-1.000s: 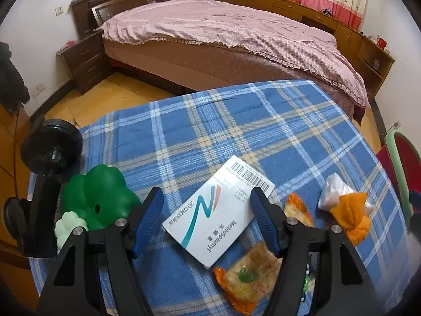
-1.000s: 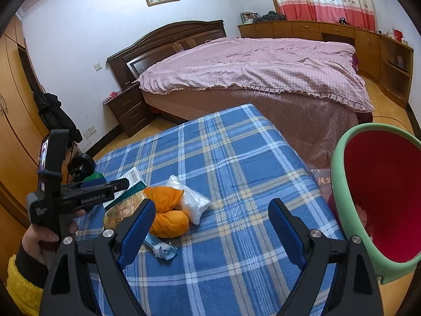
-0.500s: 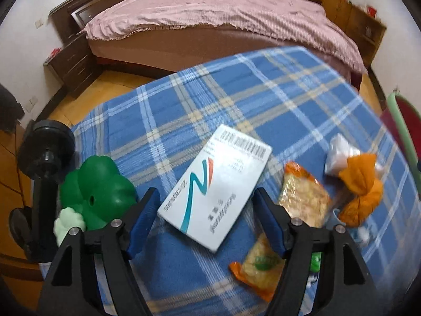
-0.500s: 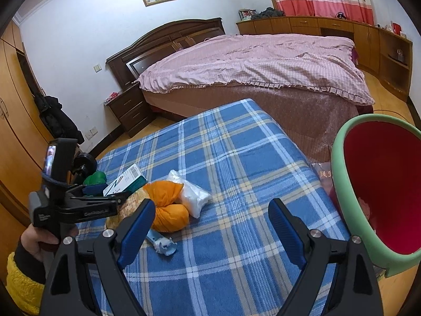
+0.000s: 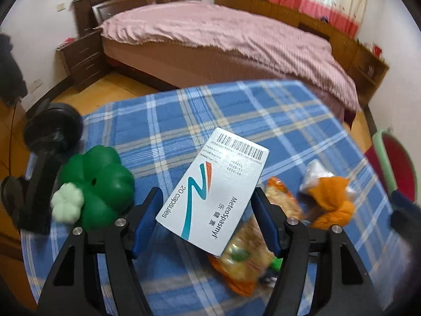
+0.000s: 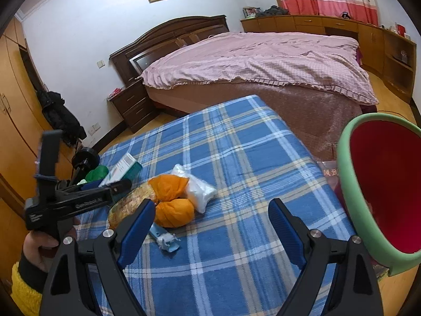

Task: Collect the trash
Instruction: 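Grasp the white medicine box with the left tool, then grasp the orange mesh bag with the right tool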

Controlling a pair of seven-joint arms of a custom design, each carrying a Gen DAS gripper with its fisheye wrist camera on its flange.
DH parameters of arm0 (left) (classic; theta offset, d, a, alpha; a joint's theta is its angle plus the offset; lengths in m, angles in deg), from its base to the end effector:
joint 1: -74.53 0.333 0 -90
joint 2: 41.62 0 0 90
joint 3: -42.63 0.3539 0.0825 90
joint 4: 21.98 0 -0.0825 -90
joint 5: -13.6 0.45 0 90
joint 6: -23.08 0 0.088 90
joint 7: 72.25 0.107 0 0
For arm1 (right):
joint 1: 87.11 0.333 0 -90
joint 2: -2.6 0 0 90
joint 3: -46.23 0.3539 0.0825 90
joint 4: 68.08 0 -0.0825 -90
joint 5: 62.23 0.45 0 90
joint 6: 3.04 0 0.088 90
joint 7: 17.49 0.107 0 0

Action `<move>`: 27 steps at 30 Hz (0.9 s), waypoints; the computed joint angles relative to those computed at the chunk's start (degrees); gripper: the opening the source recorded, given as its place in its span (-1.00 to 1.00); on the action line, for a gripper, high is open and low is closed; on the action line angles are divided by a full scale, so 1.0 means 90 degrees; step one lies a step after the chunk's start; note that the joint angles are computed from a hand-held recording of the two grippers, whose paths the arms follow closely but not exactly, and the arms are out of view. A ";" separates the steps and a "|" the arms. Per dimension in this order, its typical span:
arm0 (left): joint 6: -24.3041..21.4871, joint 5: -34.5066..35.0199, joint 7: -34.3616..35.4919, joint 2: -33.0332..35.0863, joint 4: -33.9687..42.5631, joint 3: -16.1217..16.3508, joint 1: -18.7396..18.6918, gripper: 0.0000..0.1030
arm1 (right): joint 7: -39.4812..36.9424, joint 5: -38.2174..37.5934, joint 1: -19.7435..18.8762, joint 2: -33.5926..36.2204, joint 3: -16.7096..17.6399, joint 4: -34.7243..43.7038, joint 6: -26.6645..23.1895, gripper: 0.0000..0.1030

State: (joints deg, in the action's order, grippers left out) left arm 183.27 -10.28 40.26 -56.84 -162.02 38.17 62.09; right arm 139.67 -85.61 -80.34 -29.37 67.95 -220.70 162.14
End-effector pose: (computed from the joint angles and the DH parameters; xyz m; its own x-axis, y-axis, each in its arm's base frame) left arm 0.5167 -0.1386 0.4673 -0.3635 -0.9272 0.0905 -0.7628 0.2404 -0.6002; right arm 0.3860 0.2415 0.4778 -0.1662 -0.9438 -0.2855 -0.6680 0.3208 -0.6715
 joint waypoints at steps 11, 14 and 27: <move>0.0404 -0.0217 -0.1051 -0.0837 -0.0791 0.0040 -0.0092 0.34 | -0.0974 0.0698 0.0801 0.1072 -0.0620 0.0406 0.0382 0.26; 0.0407 -0.0165 -0.1269 -0.0930 -0.0913 0.0149 -0.0181 0.34 | -0.1152 0.0904 0.0936 0.1325 -0.0754 0.0504 0.0446 0.19; 0.0438 -0.0342 -0.1397 -0.1206 -0.1192 0.0426 -0.0615 0.34 | -0.1053 0.0925 0.0743 0.1480 -0.0567 0.0491 0.0850 -0.32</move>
State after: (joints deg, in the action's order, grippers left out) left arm 187.21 -13.35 27.69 -67.70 -172.75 42.01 56.55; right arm 130.19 -77.28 -73.65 -16.05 62.85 -216.28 169.79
